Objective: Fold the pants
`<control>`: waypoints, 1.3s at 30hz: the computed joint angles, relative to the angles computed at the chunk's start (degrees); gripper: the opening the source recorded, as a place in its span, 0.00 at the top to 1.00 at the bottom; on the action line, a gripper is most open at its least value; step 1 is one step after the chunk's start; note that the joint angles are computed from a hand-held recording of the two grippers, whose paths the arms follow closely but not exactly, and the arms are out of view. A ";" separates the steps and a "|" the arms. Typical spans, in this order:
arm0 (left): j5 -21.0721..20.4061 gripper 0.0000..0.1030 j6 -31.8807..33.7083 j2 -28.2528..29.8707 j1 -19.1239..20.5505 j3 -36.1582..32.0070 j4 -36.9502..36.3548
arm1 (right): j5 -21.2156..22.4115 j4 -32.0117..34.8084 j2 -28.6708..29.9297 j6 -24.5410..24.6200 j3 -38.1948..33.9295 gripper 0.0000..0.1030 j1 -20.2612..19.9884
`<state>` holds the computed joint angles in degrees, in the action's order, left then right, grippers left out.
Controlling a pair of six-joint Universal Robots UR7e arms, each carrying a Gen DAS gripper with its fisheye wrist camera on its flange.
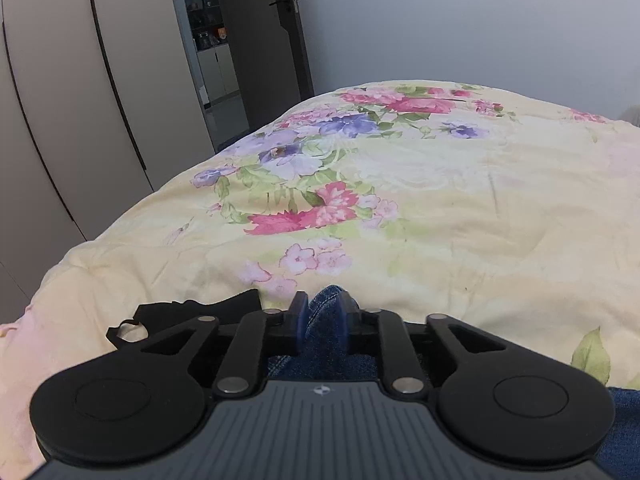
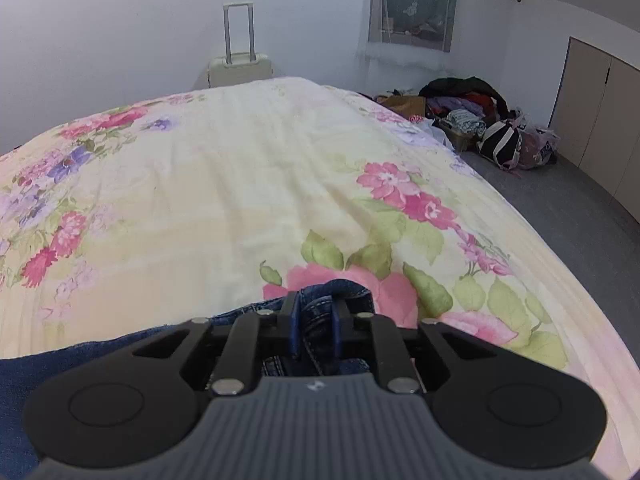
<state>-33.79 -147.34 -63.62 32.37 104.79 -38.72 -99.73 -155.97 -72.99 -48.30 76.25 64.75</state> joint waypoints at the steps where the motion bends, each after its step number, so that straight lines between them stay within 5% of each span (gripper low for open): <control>1: -0.28 0.57 -0.15 -0.31 -0.63 0.24 0.39 | -0.25 -1.26 -0.03 -0.37 0.38 0.76 0.03; 9: -3.15 0.54 3.28 -8.45 -9.89 7.02 -9.74 | 5.00 8.31 -9.01 2.43 7.28 0.71 -1.20; 17: -9.60 0.42 -6.05 -18.81 -22.46 19.50 -22.39 | 13.51 20.87 -26.90 -8.22 26.86 0.71 -3.71; 23: -10.25 0.42 -23.17 -25.55 -28.18 28.50 -23.76 | 14.91 18.40 -35.11 -14.92 39.51 0.71 -5.68; 30: -5.38 0.42 -31.85 -31.71 -26.70 34.81 -24.25 | 10.45 11.68 -34.27 -14.52 43.05 0.77 -6.96; 33: -4.16 0.51 -31.10 -32.62 -24.03 35.60 -24.58 | 8.07 9.53 -33.62 -14.60 43.56 0.77 -5.67; 36: -5.35 0.86 -28.10 -30.06 -21.39 33.39 -23.90 | 6.82 8.68 -32.77 -14.06 43.49 0.77 -5.08; 39: -6.54 0.88 -27.53 -24.49 -23.46 28.47 -16.47 | 5.61 8.11 -32.22 -14.26 43.47 0.78 -4.67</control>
